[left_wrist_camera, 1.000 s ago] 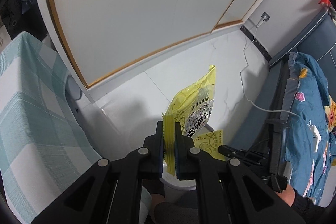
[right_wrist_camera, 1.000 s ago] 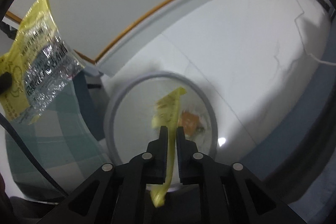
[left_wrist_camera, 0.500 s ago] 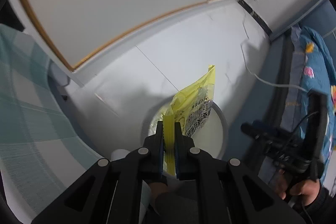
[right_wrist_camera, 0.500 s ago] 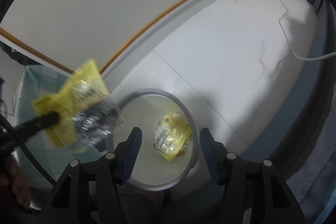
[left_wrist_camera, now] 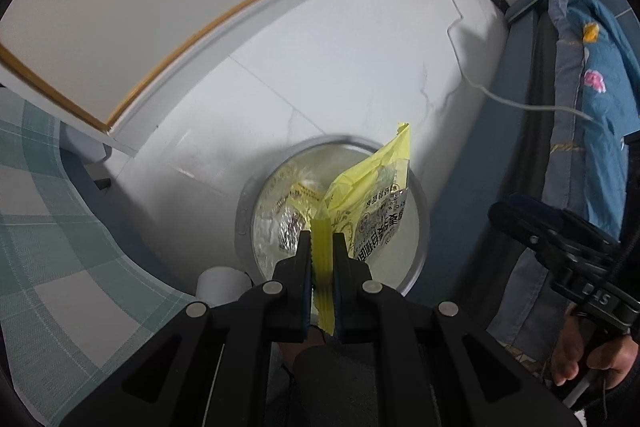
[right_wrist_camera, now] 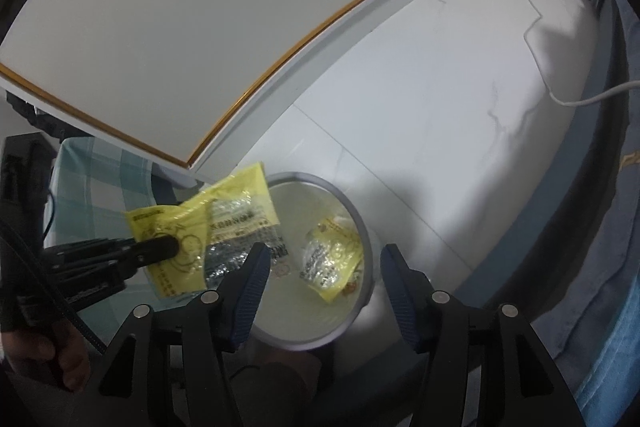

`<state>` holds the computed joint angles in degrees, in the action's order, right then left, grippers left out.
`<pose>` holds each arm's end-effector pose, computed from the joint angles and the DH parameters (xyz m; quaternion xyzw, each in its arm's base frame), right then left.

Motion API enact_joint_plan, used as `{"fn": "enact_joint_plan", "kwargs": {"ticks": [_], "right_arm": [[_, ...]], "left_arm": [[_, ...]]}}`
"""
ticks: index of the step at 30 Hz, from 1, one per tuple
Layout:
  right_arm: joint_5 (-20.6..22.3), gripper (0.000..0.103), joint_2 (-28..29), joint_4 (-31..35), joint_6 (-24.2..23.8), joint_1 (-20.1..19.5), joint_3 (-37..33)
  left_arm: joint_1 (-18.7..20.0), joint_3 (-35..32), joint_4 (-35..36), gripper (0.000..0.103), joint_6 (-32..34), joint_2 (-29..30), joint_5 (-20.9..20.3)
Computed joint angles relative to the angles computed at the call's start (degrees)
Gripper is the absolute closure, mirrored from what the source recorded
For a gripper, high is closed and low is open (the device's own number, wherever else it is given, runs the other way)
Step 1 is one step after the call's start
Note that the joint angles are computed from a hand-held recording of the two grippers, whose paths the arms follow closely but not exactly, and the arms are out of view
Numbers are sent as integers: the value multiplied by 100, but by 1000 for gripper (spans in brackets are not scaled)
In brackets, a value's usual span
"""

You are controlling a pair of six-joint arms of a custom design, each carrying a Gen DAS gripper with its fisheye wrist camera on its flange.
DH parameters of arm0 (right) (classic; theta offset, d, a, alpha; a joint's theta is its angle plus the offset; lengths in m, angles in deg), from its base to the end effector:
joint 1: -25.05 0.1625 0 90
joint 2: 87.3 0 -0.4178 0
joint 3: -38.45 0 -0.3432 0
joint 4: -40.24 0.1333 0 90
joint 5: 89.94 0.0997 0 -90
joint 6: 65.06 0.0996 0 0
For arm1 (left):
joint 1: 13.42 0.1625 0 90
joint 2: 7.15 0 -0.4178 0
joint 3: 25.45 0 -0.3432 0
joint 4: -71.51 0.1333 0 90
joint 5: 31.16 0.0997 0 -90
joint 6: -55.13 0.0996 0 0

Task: Collect trash
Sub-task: 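Open the right gripper over the bin while the left gripper releases its wrapper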

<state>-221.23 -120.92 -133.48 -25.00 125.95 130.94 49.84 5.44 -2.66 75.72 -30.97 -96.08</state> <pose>0.1888 -0.6228 0.0740 -0.3035 -0.8653 0.3299 0.2242 -0.1940 -0.7751 0.1671 0.4235 0.8590 0.1821 0.2229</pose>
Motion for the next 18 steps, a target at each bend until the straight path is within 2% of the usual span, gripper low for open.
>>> {"fn": "enact_joint_plan", "kwargs": {"ticks": [5,9,11,13,15,16,18], "right_arm": [[-33,38,-62,74,62,14,67],[-52,31,-108,68,9,64,102],[-115,29,-131,80,-69,118,114],[-187,26,-150,55,-77,159,153],[-244,24,-178,87,-21,196,188],[-260,23,-189,111,3,208,197],[-313,22,-204,199,73,257,191]], "left_arm": [[-39,43,216,96,-6,60,246],[-50,-40,435,88,-30,134,288],[-66,25,346,80,10,101,344],[-65,35,251,58,41,66,246],[-66,40,182,46,19,31,128],[-59,-18,181,42,-8,20,65],[-60,50,48,42,-7,-60,-80]]}}
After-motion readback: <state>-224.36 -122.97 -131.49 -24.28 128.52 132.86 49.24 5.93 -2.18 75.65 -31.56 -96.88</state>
